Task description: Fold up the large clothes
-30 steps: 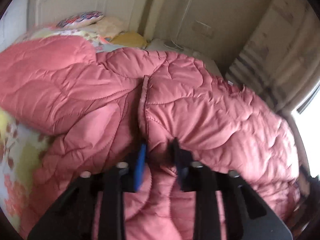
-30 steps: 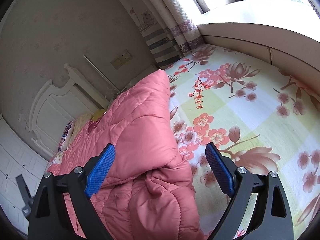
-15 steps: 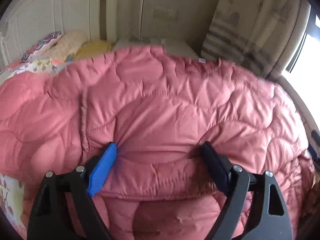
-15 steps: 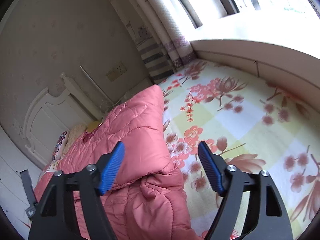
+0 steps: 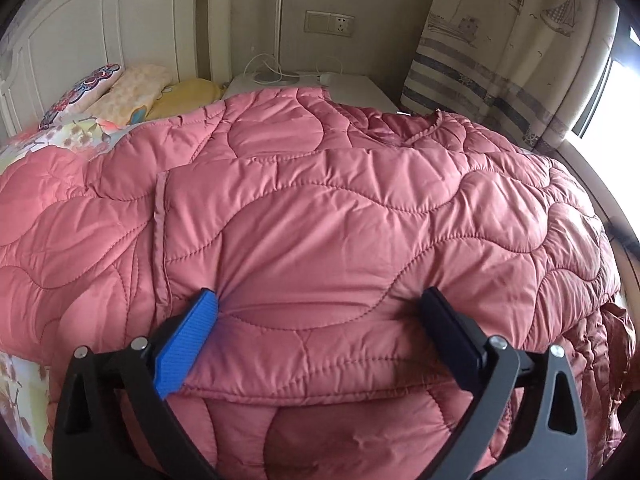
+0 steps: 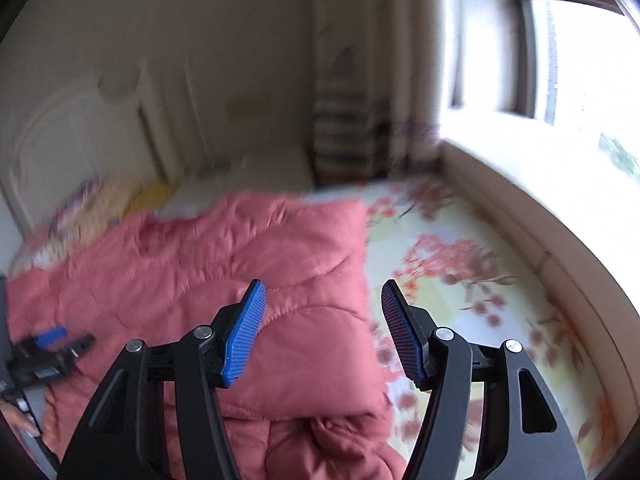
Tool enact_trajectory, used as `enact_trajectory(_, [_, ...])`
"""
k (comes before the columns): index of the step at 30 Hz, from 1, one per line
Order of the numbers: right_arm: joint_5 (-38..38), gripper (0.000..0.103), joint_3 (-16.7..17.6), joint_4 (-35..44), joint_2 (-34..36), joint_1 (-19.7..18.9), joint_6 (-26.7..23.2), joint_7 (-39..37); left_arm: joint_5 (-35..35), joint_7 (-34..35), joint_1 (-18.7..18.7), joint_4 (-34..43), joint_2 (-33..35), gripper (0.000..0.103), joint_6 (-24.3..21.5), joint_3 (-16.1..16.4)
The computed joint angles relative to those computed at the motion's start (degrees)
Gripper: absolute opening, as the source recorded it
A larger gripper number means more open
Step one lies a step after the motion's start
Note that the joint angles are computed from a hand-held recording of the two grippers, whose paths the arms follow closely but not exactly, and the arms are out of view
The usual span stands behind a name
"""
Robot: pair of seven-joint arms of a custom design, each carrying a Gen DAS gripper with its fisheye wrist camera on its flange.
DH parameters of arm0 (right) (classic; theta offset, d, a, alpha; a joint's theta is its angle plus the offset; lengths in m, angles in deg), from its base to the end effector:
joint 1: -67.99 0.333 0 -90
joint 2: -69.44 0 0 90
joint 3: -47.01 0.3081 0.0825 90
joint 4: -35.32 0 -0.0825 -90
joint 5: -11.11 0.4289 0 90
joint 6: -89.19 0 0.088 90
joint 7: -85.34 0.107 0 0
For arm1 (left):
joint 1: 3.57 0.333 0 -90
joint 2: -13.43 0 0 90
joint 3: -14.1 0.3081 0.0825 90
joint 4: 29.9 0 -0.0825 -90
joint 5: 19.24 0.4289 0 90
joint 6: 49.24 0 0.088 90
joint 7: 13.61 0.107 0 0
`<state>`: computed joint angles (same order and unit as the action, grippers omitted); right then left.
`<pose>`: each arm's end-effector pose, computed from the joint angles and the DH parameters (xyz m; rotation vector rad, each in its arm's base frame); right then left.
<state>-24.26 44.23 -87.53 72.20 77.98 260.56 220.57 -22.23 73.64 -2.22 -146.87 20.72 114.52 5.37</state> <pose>0.6143 0.1194 0.4318 -1.6407 1.7930 -0.7183 0.6529 -0.0790 0.4291 -1.8348 1.8866 -0.7691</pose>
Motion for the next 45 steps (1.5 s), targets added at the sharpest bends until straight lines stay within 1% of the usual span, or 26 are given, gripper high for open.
enact_trajectory(2, [14.1, 0.060, 1.9, 3.8, 3.6, -0.1, -8.4, -15.0, -0.3, 0.2, 0.1, 0.1, 0.1, 0.101, 0.0, -0.1])
enact_trajectory(3, [19.2, 0.062, 2.8, 4.6, 4.7, -1.0, -9.7, -18.7, -0.5, 0.4, 0.1, 0.1, 0.1, 0.101, 0.0, -0.1])
enact_trajectory(4, [21.6, 0.062, 2.4, 4.3, 4.4, -0.9, -9.4, -19.6, -0.2, 0.1, 0.1, 0.1, 0.1, 0.101, -0.1, 0.0])
enact_trajectory(5, [21.9, 0.062, 1.8, 4.3, 4.0, -0.4, -9.9, -19.7, -0.1, 0.1, 0.0, 0.1, 0.1, 0.101, -0.1, 0.0])
enact_trajectory(6, [18.3, 0.062, 0.6, 3.9, 3.0, 0.7, -9.5, -16.9, 0.2, -0.1, 0.0, 0.1, 0.1, 0.101, -0.2, 0.1])
enact_trajectory(8, [12.7, 0.062, -0.6, 3.1, 1.5, 1.3, -5.5, -12.2, 0.7, -0.4, -0.1, 0.1, 0.1, 0.101, -0.3, 0.2])
enact_trajectory(11, [13.2, 0.062, 0.1, 4.1, 1.8, 1.0, -3.1, -13.8, 0.2, -0.1, 0.1, 0.0, 0.0, 0.101, -0.2, 0.0])
enact_trajectory(13, [20.1, 0.062, 1.9, 7.1, 4.7, 0.3, -6.5, -22.8, 0.1, -0.1, 0.0, -0.1, -0.1, 0.101, -0.2, 0.0])
enact_trajectory(15, [27.3, 0.065, 2.9, 11.2, 8.6, -0.2, -13.2, -30.2, -0.7, 0.6, 0.2, -0.2, -0.2, 0.101, -0.1, -0.2])
enact_trajectory(18, [29.2, 0.066, 1.7, 11.2, 8.2, 0.8, -13.8, -31.1, -0.7, 0.5, 0.2, -0.2, -0.2, 0.101, -0.2, 0.0])
enact_trajectory(21, [33.2, 0.068, 1.5, 11.6, 7.3, 0.5, -10.8, -32.3, 0.0, 0.0, 0.0, -0.1, -0.2, 0.101, -0.4, 0.2])
enact_trajectory(24, [28.9, 0.074, -1.0, 14.8, 9.3, 2.1, -10.1, -27.2, -0.3, 0.1, 0.1, -0.2, -0.2, 0.101, -0.4, 0.1])
enact_trajectory(25, [30.6, 0.078, -0.2, 17.2, 11.3, 1.4, -11.4, -29.6, -0.3, 0.1, 0.0, -0.2, -0.2, 0.101, -0.4, 0.1])
enact_trajectory(26, [33.8, 0.084, 1.3, 21.0, 14.3, 0.1, -16.0, -33.7, -0.5, 0.3, 0.1, -0.2, -0.3, 0.101, -0.3, 0.0])
enact_trajectory(27, [35.1, 0.089, 1.7, 24.7, 16.8, -0.2, -22.3, -35.8, -0.5, 0.3, 0.1, -0.2, -0.2, 0.101, -0.3, 0.0])
enact_trajectory(28, [36.3, 0.089, 1.7, 26.7, 18.4, -0.4, -25.4, -37.0, -0.9, 0.5, 0.2, -0.2, -0.2, 0.101, -0.2, 0.0])
enact_trajectory(31, [38.2, 0.089, 0.8, 25.9, 17.3, -0.1, -23.5, -36.2, -0.3, 0.0, 0.0, -0.1, -0.2, 0.101, -0.5, 0.2])
enact_trajectory(33, [36.2, 0.089, -0.7, 25.4, 16.3, 1.1, -19.5, -33.4, 0.7, -0.8, -0.2, 0.0, -0.2, 0.101, -0.6, 0.4])
enact_trajectory(35, [32.5, 0.089, -2.7, 27.3, 17.3, 2.6, -17.4, -29.9, 0.5, -0.7, -0.1, 0.0, -0.2, 0.101, -0.6, 0.3])
enact_trajectory(36, [32.2, 0.089, -2.7, 28.9, 18.4, 2.5, -17.5, -29.7, 0.5, -0.6, -0.1, -0.1, -0.2, 0.101, -0.6, 0.2])
enact_trajectory(38, [37.1, 0.089, 0.3, 34.5, 22.4, -0.2, -20.8, -34.1, 0.5, -0.7, -0.1, -0.1, -0.3, 0.101, -0.6, 0.2])
enact_trajectory(40, [39.7, 0.092, 1.1, 39.6, 26.4, -1.2, -25.6, -36.1, 0.4, -0.6, -0.1, -0.1, -0.2, 0.101, -0.6, 0.2])
enact_trajectory(41, [40.6, 0.099, 1.2, 42.3, 28.8, -1.6, -28.4, -36.8, 0.4, -0.6, -0.1, -0.1, -0.2, 0.101, -0.6, 0.2])
enact_trajectory(42, [41.4, 0.099, 1.3, 43.0, 29.2, -1.7, -29.8, -36.9, 0.5, -0.6, -0.1, -0.1, -0.2, 0.101, -0.7, 0.2])
enact_trajectory(43, [42.9, 0.099, 1.8, 42.1, 28.8, -2.2, -28.1, -37.8, 0.5, -0.6, -0.1, -0.1, -0.2, 0.101, -0.6, 0.2])
enact_trajectory(45, [44.2, 0.098, 1.3, 41.1, 27.8, -2.3, -28.0, -36.9, 0.5, -0.7, -0.1, -0.1, -0.3, 0.101, -0.7, 0.2])
